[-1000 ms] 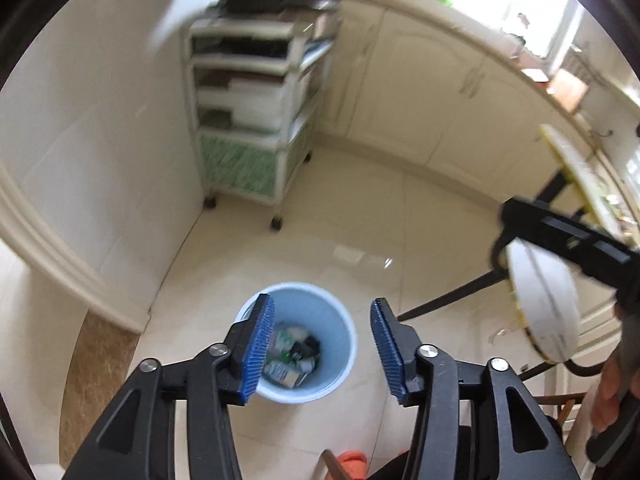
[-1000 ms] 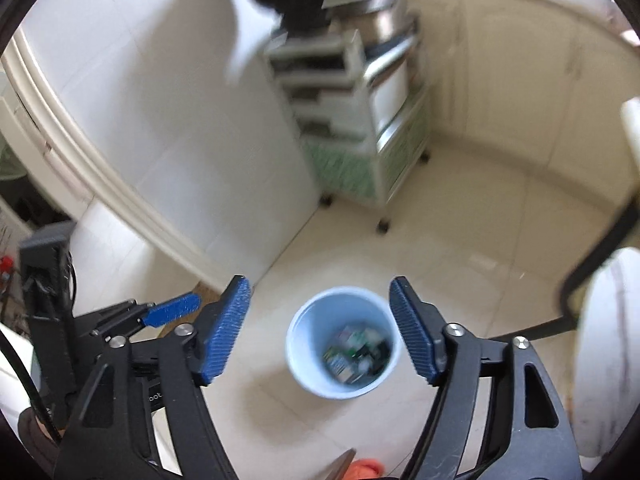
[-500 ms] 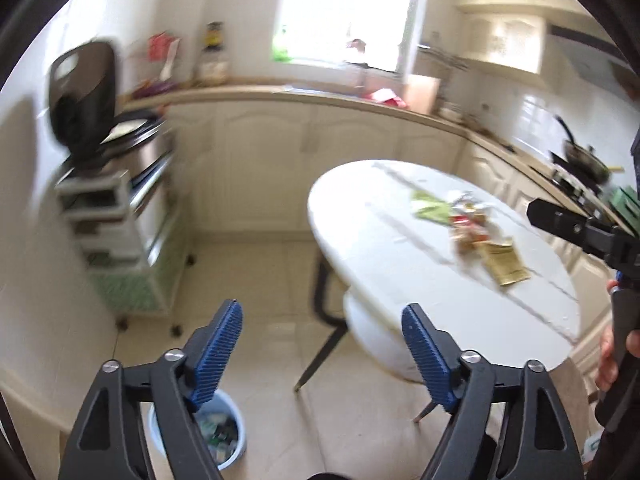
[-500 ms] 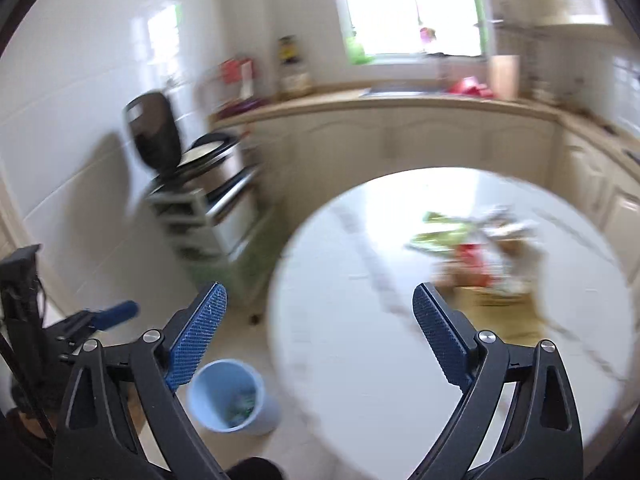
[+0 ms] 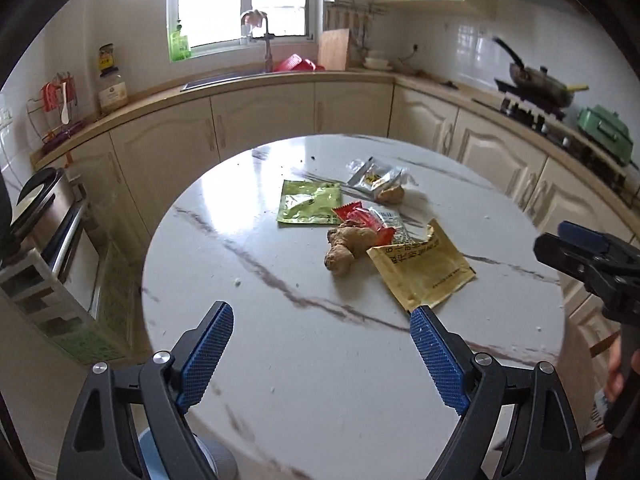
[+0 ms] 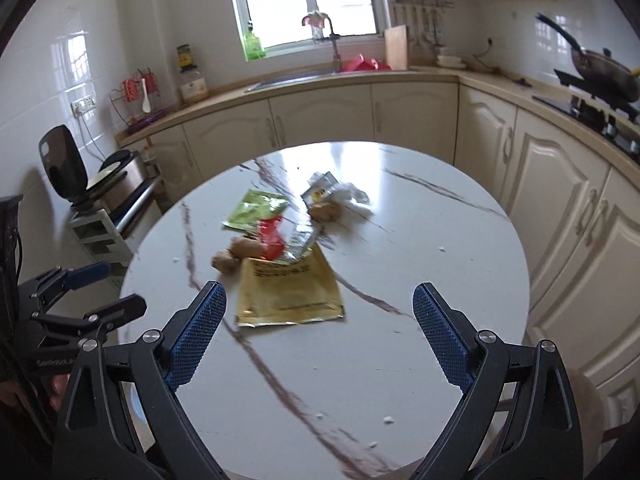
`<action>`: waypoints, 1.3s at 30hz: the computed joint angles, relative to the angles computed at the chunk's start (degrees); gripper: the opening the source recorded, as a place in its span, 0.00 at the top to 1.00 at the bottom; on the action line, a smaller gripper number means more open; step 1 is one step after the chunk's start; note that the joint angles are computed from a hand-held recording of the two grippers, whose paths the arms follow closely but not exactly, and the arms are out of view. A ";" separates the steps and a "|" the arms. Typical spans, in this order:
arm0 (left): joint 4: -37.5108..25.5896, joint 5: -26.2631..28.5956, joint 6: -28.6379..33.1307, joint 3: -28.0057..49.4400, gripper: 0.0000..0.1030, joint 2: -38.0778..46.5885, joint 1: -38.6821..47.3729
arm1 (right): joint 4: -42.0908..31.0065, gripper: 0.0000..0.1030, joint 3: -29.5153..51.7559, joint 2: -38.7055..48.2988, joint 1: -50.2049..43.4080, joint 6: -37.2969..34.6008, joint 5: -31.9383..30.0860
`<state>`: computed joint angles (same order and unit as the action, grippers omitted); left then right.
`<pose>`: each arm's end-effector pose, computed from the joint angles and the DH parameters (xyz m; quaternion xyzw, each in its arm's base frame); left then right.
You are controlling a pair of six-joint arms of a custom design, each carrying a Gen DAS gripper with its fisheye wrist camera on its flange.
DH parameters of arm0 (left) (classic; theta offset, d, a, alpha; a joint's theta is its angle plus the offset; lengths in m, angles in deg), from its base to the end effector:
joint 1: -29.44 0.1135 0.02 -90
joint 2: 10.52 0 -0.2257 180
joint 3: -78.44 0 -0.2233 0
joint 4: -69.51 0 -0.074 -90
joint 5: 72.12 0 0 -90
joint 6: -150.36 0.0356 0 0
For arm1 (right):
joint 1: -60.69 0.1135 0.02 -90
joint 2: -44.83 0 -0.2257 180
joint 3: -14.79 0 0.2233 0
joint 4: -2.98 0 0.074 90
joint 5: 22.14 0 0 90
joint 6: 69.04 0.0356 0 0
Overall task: Collect trash
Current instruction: 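Grasp the ginger root with the left tool while the right tool grasps the yellow packet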
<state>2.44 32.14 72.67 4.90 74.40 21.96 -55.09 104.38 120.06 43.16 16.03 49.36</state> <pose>0.2802 -0.0456 0.3429 0.2041 0.8967 -0.0990 0.3800 0.2482 -0.0665 0.3127 0.0368 0.9090 0.0694 0.4093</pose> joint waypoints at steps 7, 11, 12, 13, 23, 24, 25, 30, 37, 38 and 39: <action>1.07 -3.89 -4.47 9.99 0.16 13.65 -6.59 | -0.93 0.08 6.74 13.39 -0.31 -5.87 -1.80; 2.76 -8.26 -5.19 12.48 0.16 19.36 -9.62 | -0.97 0.08 12.09 21.40 1.21 -7.83 -0.90; 3.43 -9.49 -5.42 12.95 0.16 20.75 -10.33 | -1.16 0.08 13.65 23.27 1.94 -8.69 -0.27; 4.87 -10.00 -5.63 11.47 0.16 20.68 -10.59 | -0.92 0.08 14.28 24.46 2.45 -9.17 -0.02; 7.37 -11.53 -6.13 14.35 0.16 27.02 -11.92 | -2.99 0.24 20.66 32.82 4.13 -11.68 -2.87; 6.96 -11.15 -6.08 14.74 0.15 27.28 -11.61 | -2.81 0.33 20.40 32.55 3.79 -12.07 -4.37; 6.86 -10.74 -6.37 15.05 0.14 27.70 -11.43 | -4.31 0.35 21.56 33.36 3.59 -12.67 -5.89; 7.04 -9.73 -6.03 15.11 0.16 27.34 -10.67 | -6.37 0.66 22.04 33.00 4.01 -14.59 -7.93; 2.06 -6.57 -4.67 24.82 0.16 32.72 -8.58 | -2.89 0.79 17.31 27.97 0.87 -13.28 -9.53; 0.80 -6.59 -5.02 27.37 0.16 34.22 -8.50 | -3.54 0.80 18.04 28.29 0.13 -13.19 -9.94; -0.39 -6.54 -4.81 30.17 0.17 35.96 -8.53 | -3.10 0.80 17.53 27.61 -0.47 -13.16 -9.58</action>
